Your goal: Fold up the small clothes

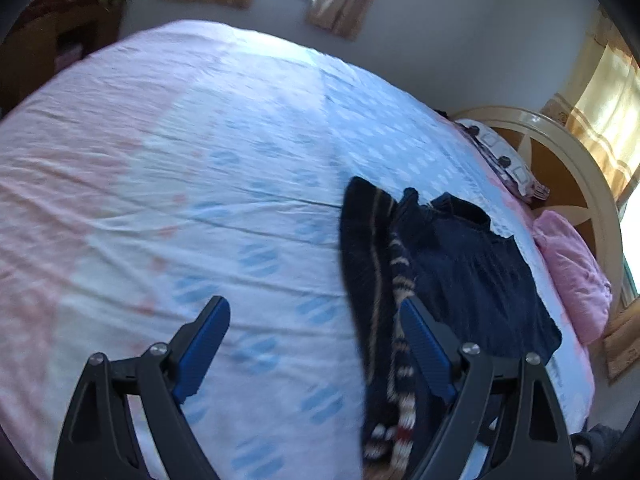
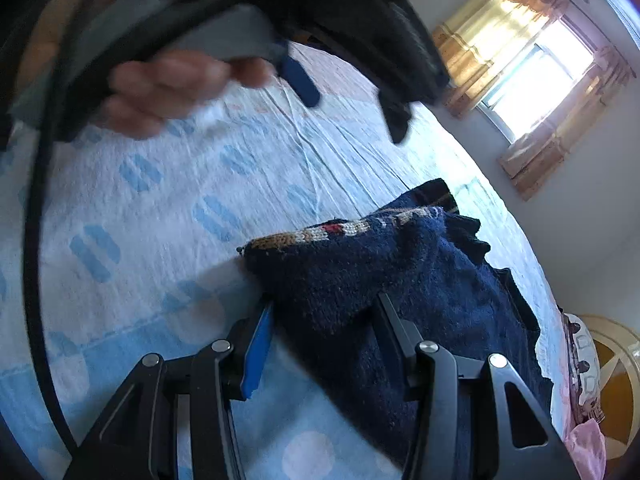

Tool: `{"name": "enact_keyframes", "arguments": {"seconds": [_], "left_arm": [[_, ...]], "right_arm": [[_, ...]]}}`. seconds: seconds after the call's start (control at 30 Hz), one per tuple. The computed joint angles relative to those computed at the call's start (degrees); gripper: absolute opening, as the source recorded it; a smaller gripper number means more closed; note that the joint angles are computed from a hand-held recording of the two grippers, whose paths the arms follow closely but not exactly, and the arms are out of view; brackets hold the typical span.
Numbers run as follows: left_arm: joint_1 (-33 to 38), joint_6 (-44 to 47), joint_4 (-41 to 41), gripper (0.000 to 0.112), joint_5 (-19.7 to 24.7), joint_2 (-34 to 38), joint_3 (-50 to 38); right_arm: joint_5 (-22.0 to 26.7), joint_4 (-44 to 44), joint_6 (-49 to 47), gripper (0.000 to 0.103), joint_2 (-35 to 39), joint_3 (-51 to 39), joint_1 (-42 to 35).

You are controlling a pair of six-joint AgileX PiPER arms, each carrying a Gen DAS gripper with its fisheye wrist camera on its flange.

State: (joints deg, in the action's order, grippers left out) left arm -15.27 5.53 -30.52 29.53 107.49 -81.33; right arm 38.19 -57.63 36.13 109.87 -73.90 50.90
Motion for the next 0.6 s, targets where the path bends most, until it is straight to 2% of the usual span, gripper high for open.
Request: {"name": "enact_keyframes", "arguments": {"seconds": [0.1, 0.2, 0.53, 0.57, 0.6], "left_arm": [[-1.1, 1.9, -0.9, 0.089, 2.9, 4.3, -5.6], [-1.7, 5.5, -3.0, 0.089, 7.2, 8.6, -12.0], [-2.5, 2.4, -1.3, 0.089, 16.2, 20.2, -29.6], [-2.6, 1.8, -0.8, 0.086, 17.0, 21.1, -31.1], [-2.9, 0.8, 0.6, 0.078, 16.5, 21.5, -31.8]], "right_arm": [[-1.6, 2.1, -1.6, 0.044, -0.8, 0.7, -0.6], [-0.9, 1.3, -1.0, 0.043, -1.0, 1.3, -0.1], [-2.6, 6.9, -6.2, 0.044, -1.5, 0.6, -1.8], [-2.8, 7.7, -7.0, 0.044, -1.2, 0.1, -2.2], [-2.7, 8.0, -7.5, 0.044, -0.9, -0.4, -2.3]]}}
